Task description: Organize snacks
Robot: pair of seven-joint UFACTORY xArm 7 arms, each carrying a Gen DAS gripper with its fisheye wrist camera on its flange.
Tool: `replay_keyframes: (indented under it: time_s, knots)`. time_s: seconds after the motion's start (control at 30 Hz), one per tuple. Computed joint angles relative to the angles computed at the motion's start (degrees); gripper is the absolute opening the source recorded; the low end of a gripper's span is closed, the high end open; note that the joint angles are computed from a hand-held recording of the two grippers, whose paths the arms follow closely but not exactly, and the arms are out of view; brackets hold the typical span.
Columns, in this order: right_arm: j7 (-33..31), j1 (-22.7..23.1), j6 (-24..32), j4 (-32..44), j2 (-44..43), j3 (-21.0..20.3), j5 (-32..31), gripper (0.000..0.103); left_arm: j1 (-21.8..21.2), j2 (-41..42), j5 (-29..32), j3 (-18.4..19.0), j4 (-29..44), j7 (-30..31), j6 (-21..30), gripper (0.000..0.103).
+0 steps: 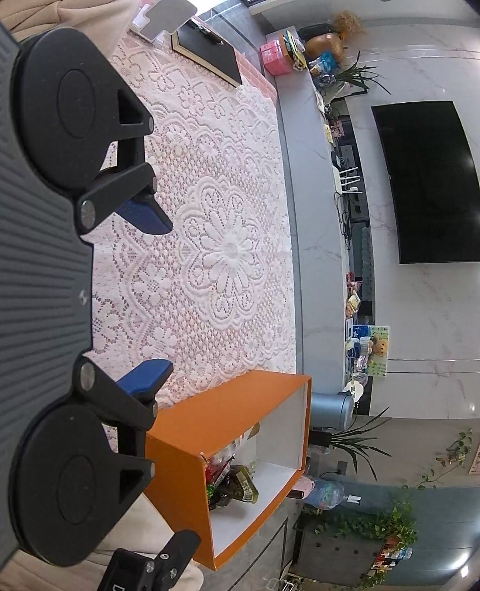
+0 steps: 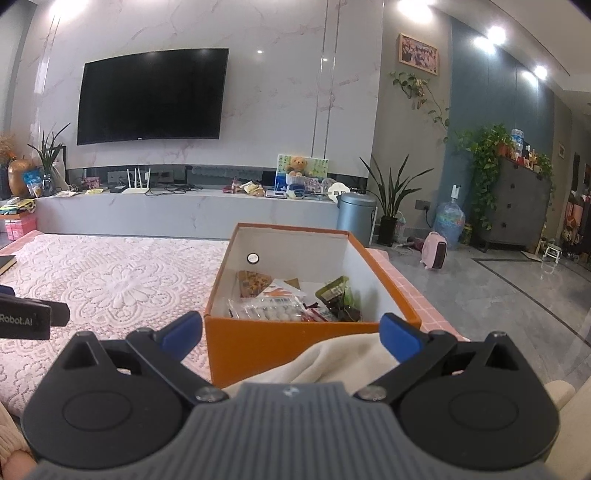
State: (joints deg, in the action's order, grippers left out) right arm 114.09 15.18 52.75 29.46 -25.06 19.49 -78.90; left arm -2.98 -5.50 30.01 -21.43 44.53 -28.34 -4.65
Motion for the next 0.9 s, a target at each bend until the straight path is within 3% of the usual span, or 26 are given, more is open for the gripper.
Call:
replay_keyframes:
  time_s: [0.13, 0.23, 0.37, 0.47, 0.7, 0.77, 0.9]
  knots:
    - [0.32, 0.23, 0.18, -0.14, -0.08, 0.23, -0.58, 0.099, -4.92, -0.32, -4.66, 4.20, -0.63, 4.21, 0.02, 0.090]
    - [0.12, 0.44, 0.47, -0.05, 0.18, 0.36, -0.76, 0.099, -1.38, -0.68, -3.68, 0.96, -0.88, 3.20, -0.61, 0.090]
    - [-0.24, 0.89, 0.78, -0.10, 0.49, 0.43, -0.64, 0.099, -3.32, -0.60, -6.56, 2.27, -1.18, 5.97, -0.81, 0.090]
    - [-0.35, 1.02, 0.59, -0.04, 0.63, 0.18, -0.56, 0.099, -0.83, -0.68, -6.15, -0.19, -1.10, 5.52, -0.64, 0.090]
    - [-0.64, 1.13, 0.59, 0.28, 0.89, -0.04, -0.43, 0.099, -1.56, -0.41, -6.90, 0.55, -1.08, 6.48, -0.39, 0.090]
    - [-0.59, 1.11, 0.79, 0.27, 0.88, 0.07, -0.49, 0.099, 0.89, -0.45, -5.11, -1.57, -0.89, 4.98, -0.41, 0.090]
    - [-0.87, 1.17, 0.88, 0.30, 1.07, 0.06, -0.77, 0.099, -3.52, -0.37, -7.76, 2.41, -1.08, 7.60, -0.21, 0.090]
